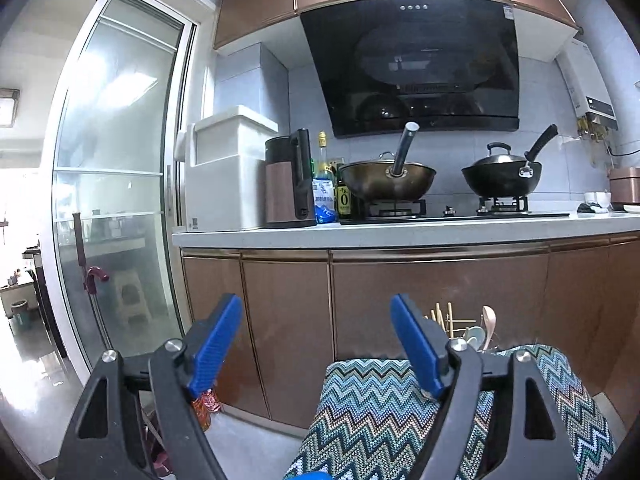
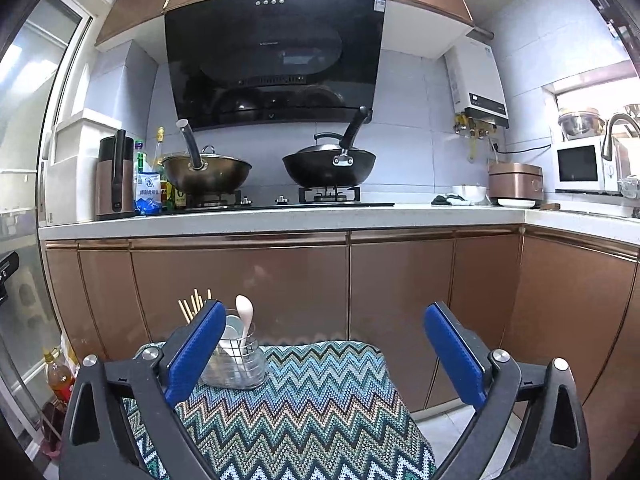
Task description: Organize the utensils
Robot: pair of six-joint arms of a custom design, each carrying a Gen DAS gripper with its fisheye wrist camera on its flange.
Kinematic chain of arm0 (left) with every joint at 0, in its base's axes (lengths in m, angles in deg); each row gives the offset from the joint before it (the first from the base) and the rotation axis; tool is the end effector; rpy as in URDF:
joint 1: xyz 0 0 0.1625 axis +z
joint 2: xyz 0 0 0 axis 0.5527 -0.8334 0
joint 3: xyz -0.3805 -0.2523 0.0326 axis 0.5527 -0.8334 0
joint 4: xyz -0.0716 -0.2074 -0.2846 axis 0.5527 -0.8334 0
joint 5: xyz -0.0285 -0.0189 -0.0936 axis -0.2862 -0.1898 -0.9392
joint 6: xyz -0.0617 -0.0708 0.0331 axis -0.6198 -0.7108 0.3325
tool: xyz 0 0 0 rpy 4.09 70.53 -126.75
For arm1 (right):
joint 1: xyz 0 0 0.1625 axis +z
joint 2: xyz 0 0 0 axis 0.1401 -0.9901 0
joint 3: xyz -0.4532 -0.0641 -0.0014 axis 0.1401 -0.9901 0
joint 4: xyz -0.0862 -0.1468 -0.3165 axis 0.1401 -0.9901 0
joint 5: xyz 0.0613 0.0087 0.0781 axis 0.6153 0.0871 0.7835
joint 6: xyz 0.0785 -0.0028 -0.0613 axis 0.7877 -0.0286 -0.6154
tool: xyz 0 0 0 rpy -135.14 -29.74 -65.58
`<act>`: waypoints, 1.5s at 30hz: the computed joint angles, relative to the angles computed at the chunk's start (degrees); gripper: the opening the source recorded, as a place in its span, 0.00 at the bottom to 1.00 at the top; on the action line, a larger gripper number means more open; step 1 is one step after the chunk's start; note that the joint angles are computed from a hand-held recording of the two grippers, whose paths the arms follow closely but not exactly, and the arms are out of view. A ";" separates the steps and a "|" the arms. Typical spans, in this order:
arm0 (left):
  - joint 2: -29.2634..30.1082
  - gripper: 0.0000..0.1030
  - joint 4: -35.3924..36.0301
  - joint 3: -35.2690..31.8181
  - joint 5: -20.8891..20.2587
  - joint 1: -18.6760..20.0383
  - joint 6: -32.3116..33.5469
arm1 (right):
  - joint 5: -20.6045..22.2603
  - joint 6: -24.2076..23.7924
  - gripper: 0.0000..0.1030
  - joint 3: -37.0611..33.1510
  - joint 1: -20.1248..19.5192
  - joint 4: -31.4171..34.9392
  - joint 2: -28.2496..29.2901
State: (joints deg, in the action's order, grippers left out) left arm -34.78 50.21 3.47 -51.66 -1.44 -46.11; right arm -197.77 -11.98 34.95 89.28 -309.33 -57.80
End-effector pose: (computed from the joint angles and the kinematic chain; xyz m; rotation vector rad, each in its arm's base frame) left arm -0.4699 -0.5597 0.1983 0.6445 1.7132 -1.6165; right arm 0.1576 -0.5197 0.4130 0.3051 -1.6248 1.7019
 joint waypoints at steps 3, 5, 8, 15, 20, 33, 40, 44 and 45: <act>0.09 0.74 -0.26 0.15 0.11 -0.15 0.67 | 0.13 -0.19 0.96 0.10 -0.14 0.16 0.18; 0.27 0.74 0.81 -0.22 0.17 -0.17 -0.11 | 0.05 -0.69 0.96 0.04 -0.08 -0.07 0.44; 0.48 0.74 2.92 -1.06 0.31 -0.04 -1.90 | 0.05 -1.26 0.97 0.16 -0.02 -0.42 0.60; 0.47 0.74 4.36 -1.37 0.05 0.12 -3.29 | 0.00 -1.89 0.98 0.33 0.07 -0.89 0.97; 0.35 0.74 6.11 -1.61 -0.07 0.24 -4.73 | -0.02 -2.16 0.98 0.50 0.08 -0.40 1.13; -0.73 0.74 4.45 0.33 -0.59 0.13 -4.35 | -0.05 -3.57 0.99 1.26 0.69 -0.73 1.60; -1.12 0.74 4.62 0.69 -0.49 0.20 -4.65 | 0.08 -4.16 0.99 1.09 0.82 -0.24 1.80; -1.07 0.74 5.67 0.41 -0.62 0.16 -5.42 | -0.03 -4.33 0.99 1.09 0.86 -0.15 1.94; -0.99 0.74 6.18 0.17 -0.69 0.10 -5.80 | -0.07 -4.38 0.99 1.08 0.87 -0.13 1.97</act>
